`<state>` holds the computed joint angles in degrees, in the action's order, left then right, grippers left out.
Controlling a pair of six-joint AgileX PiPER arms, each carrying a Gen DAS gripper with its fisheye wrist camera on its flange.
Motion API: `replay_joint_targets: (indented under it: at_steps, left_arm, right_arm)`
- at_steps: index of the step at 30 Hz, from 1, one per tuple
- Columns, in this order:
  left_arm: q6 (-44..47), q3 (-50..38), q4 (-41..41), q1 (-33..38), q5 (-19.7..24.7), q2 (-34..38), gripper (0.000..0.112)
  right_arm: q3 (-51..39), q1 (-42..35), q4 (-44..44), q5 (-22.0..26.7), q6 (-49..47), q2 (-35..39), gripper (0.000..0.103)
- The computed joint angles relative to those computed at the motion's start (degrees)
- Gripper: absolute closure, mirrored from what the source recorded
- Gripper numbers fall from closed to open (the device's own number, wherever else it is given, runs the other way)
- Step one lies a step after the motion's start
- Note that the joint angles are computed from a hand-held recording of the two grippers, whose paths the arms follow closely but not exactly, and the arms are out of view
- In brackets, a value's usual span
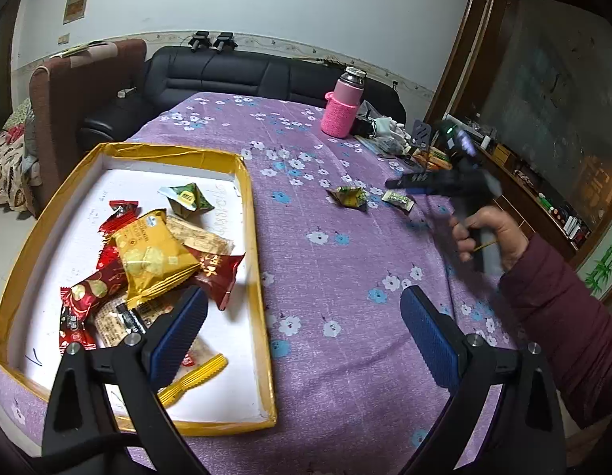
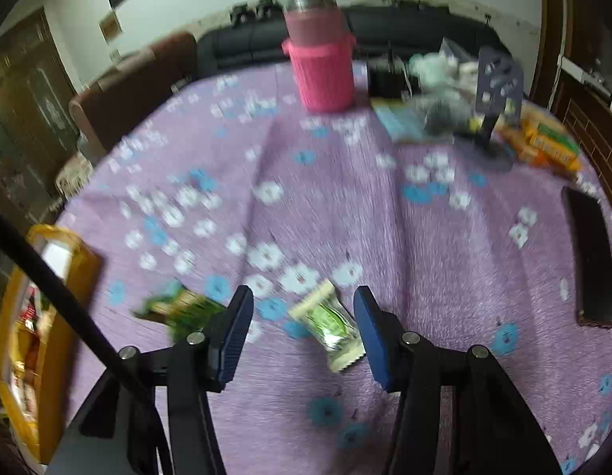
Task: Organize snacks
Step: 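Return to the table and grasp the small green candy with the right tool, then grasp the green snack packet with the left tool while the right tool holds the green candy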
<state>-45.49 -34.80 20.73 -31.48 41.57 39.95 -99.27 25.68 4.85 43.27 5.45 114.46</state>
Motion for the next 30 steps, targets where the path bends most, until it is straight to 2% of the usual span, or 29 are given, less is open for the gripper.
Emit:
replay_joint_targets:
  at_steps: [4,7,9,11,13,14,16,18,22,26,27,29,30]
  left_arm:
    - [4.75,-1.86,-3.7,2.79,-0.52,1.66,0.014]
    - [8.83,-4.7,-6.47,4.29,-1.45,4.94,0.014]
    - [11.42,-8.02,-7.71,4.31,-2.18,9.04,0.014]
    - [14.01,-12.83,-7.6,3.33,-2.05,14.99,0.014]
    - [18.18,-16.99,-9.19,3.98,-2.63,20.34,0.014]
    - [20.41,-19.7,-10.25,4.45,-2.66,23.72,0.014]
    - [26.67,-26.49,-15.03,6.54,-2.17,32.11,0.014]
    - [30.54,-31.71,-19.54,8.62,-1.81,38.87,0.014]
    - [29.83,-44.15,-20.25,10.83,0.02,53.84,0.014]
    - [30.17,-55.56,-22.05,12.78,4.35,66.58,0.016]
    - [29.67,-58.99,-21.89,12.99,6.13,69.96,0.017]
    - [28.8,-63.52,-20.41,12.91,8.66,74.24,0.029]
    - [28.8,-65.45,-20.27,12.89,10.17,76.12,0.043]
  right_arm:
    - [2.84,0.42,-2.44,-1.33,0.38,0.81,0.051]
    - [6.96,2.61,-10.1,-3.75,5.86,-1.55,0.079]
    - [8.88,2.19,-8.24,-4.27,5.78,-3.1,0.086]
    - [10.97,2.06,-8.59,-5.47,7.79,-4.65,0.086]
    - [16.32,1.06,-4.5,-8.49,7.41,-8.65,0.086]
    - [16.57,0.27,-2.11,-10.9,5.87,-8.34,0.086]
    - [20.8,-0.61,3.63,-12.93,2.35,-11.5,0.086]
    - [25.33,-1.94,13.55,-15.57,-5.0,-14.36,0.086]
    - [27.32,-4.91,30.99,-14.54,-19.1,-14.68,0.086]
    - [26.13,-6.03,34.84,-12.83,-22.45,-13.12,0.086]
    - [26.04,-6.29,35.46,-12.56,-23.15,-13.03,0.086]
    - [25.91,-6.85,36.22,-12.45,-23.87,-12.93,0.086]
    - [26.42,-7.09,36.6,-12.54,-24.21,-13.34,0.086]
